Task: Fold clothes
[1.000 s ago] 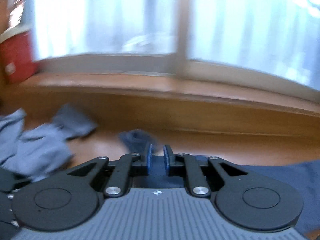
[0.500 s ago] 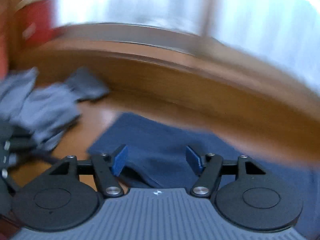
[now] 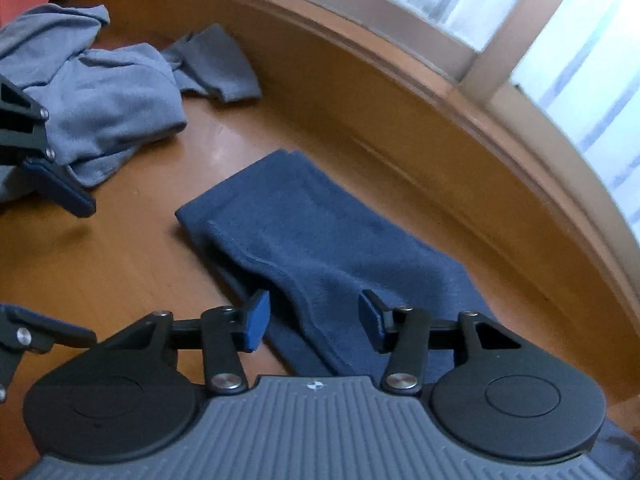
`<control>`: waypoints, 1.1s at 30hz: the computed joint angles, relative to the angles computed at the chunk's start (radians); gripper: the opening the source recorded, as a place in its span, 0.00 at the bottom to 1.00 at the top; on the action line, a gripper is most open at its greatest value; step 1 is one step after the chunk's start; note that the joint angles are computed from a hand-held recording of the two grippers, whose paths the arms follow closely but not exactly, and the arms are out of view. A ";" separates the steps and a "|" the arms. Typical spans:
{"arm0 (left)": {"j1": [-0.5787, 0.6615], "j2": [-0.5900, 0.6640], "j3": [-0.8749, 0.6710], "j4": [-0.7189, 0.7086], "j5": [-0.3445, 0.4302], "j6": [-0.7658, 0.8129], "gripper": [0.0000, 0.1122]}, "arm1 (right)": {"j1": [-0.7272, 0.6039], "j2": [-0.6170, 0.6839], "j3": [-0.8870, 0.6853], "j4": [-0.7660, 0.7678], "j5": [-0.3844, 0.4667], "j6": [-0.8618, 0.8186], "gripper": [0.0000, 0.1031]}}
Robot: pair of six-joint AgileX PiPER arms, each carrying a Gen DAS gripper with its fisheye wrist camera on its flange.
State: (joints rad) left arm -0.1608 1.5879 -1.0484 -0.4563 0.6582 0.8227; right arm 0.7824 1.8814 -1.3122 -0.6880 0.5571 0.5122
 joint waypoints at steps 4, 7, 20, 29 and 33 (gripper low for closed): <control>0.015 -0.002 0.006 -0.006 -0.001 0.016 0.64 | -0.007 0.005 0.008 -0.044 -0.033 0.212 0.02; 0.023 -0.005 0.008 -0.008 0.005 0.033 0.64 | -0.019 -0.056 0.070 -0.194 -0.077 0.511 0.02; 0.036 0.038 -0.043 -0.002 0.018 0.093 0.64 | -0.290 -0.384 0.351 -0.276 0.493 1.156 0.10; -0.023 0.039 -0.086 0.133 0.037 -0.110 0.64 | -0.103 -0.258 0.225 -0.154 0.034 0.797 0.39; -0.012 0.000 -0.047 0.139 0.038 -0.133 0.65 | -0.145 -0.053 0.053 0.115 -0.103 0.424 0.34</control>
State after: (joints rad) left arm -0.1724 1.5879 -1.0952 -0.3177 0.6959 0.6899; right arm 0.6376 1.8288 -1.2591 -0.5725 0.4538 0.9365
